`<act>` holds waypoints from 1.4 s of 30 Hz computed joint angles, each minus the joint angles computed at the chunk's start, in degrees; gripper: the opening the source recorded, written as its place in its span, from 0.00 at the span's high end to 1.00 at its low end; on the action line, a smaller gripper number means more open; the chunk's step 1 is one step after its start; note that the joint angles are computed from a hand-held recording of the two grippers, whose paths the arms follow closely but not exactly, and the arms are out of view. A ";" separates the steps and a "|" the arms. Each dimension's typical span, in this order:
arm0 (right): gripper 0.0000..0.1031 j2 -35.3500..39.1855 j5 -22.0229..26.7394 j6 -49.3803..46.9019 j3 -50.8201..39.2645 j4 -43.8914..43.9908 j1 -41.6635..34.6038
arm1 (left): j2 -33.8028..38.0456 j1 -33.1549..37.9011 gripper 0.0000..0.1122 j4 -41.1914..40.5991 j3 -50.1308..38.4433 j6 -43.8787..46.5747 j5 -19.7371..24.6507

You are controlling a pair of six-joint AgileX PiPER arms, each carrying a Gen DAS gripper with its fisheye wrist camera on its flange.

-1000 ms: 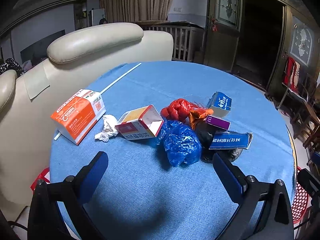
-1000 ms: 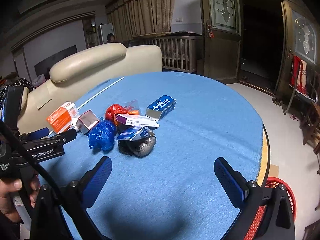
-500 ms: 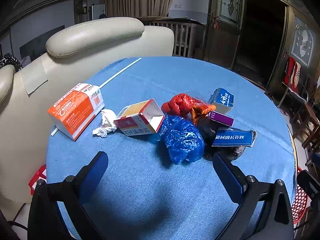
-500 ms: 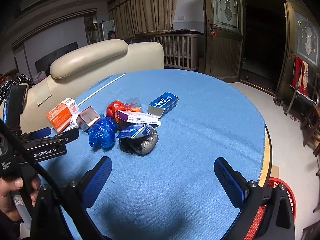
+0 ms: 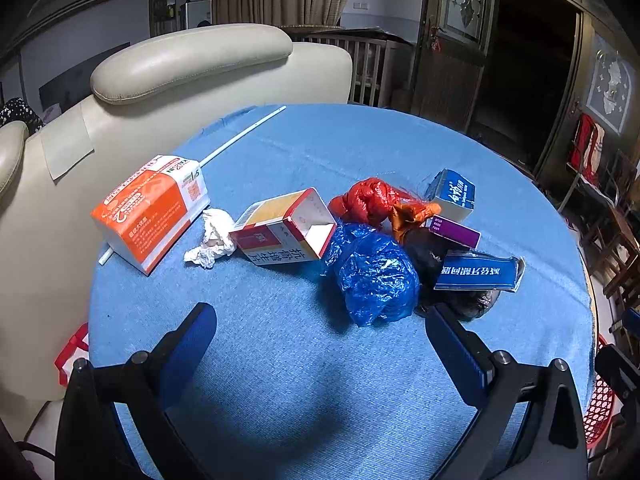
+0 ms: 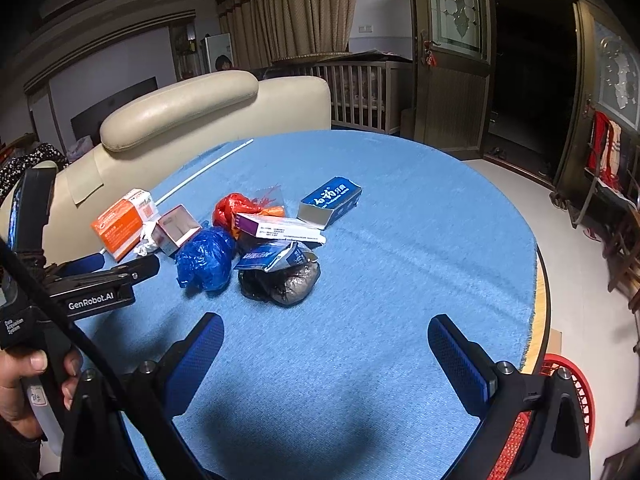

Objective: Collect trash

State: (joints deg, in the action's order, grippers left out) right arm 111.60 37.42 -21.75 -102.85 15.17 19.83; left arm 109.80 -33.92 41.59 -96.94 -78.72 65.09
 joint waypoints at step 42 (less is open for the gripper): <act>0.00 2.01 1.84 1.40 -2.26 -0.67 -0.13 | -4.79 3.11 0.08 -2.79 10.13 -4.31 -6.97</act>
State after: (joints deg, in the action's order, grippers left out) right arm 113.60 39.26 -20.35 -105.11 14.50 19.69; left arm 105.00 -30.81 38.80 -86.80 -83.03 58.12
